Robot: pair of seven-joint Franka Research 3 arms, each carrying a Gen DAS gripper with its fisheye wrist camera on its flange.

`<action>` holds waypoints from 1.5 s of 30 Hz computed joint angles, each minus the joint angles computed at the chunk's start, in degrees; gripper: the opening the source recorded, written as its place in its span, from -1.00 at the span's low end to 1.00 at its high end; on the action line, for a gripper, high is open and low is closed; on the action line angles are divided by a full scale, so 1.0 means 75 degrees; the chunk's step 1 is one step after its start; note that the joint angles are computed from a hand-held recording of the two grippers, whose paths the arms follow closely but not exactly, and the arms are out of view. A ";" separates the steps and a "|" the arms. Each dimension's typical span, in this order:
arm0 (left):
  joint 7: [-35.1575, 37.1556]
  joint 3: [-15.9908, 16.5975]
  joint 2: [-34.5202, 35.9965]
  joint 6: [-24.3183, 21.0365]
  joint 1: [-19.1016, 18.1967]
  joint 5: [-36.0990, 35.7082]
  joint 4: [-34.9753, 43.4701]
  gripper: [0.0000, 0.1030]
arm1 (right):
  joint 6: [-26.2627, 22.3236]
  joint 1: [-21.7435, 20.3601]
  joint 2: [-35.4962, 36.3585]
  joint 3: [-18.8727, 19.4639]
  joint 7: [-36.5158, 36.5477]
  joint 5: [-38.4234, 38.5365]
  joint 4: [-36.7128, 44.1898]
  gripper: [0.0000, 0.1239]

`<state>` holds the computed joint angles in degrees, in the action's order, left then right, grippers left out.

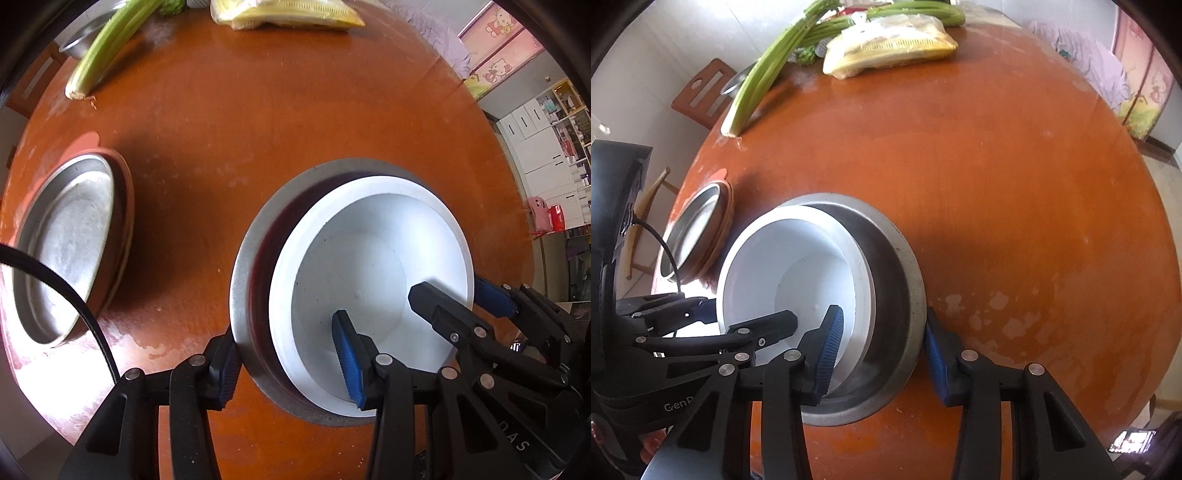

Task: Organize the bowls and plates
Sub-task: 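Lift the steel bowl stack with the left tool and carry it over the pink bowl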

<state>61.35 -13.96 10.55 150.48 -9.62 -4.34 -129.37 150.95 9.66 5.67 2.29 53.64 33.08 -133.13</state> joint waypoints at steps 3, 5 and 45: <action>-0.0100 0.0051 -0.0231 0.0065 -0.0010 0.0135 -0.0118 -0.11 | 0.0064 0.0038 -0.0142 0.0025 -0.0018 0.0026 -0.0008 -0.27; -0.0202 0.0100 -0.0411 0.0100 -0.0024 0.0257 -0.0224 -0.11 | 0.0059 0.0070 -0.0224 0.0038 -0.0060 0.0074 0.0025 -0.27; -0.1827 0.0870 -0.3884 -0.0167 0.0775 0.1885 -0.2359 -0.11 | 0.0166 0.1462 -0.0589 0.0630 -0.0407 0.0194 0.0864 -0.27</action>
